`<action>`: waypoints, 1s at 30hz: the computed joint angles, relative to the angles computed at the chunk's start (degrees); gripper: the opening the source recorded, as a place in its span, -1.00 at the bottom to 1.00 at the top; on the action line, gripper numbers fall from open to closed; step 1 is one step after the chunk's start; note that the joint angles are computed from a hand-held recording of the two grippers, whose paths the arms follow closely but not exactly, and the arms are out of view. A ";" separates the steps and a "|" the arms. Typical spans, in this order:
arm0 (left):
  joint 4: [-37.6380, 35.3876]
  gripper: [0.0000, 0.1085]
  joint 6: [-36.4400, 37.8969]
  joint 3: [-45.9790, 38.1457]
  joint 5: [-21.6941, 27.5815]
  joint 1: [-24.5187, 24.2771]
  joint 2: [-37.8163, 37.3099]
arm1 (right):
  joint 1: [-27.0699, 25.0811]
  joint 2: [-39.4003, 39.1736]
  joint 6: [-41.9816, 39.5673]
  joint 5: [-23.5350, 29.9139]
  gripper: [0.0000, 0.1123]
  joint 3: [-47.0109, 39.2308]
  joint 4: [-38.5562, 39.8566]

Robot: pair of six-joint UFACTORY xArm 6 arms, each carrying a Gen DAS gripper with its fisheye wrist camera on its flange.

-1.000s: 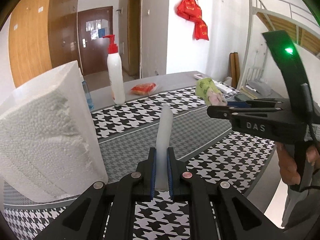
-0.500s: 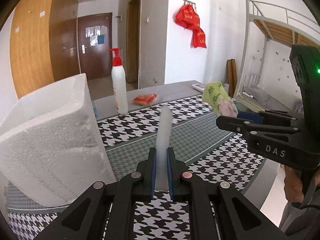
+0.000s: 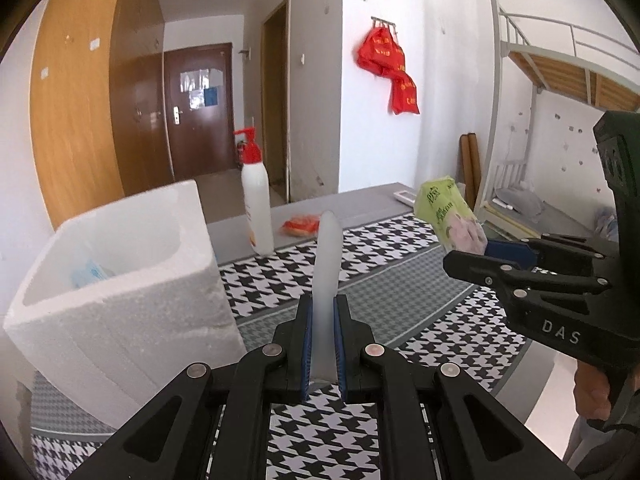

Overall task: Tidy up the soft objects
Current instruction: 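Carry the foam stick to the foam box with the left tool while the right tool carries the packet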

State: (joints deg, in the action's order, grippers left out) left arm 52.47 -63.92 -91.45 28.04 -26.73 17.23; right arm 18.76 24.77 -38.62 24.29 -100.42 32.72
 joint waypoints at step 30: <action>12.04 -0.80 -8.40 0.62 1.02 1.22 -3.67 | 2.39 -0.79 -6.25 -2.92 -0.42 -1.78 6.39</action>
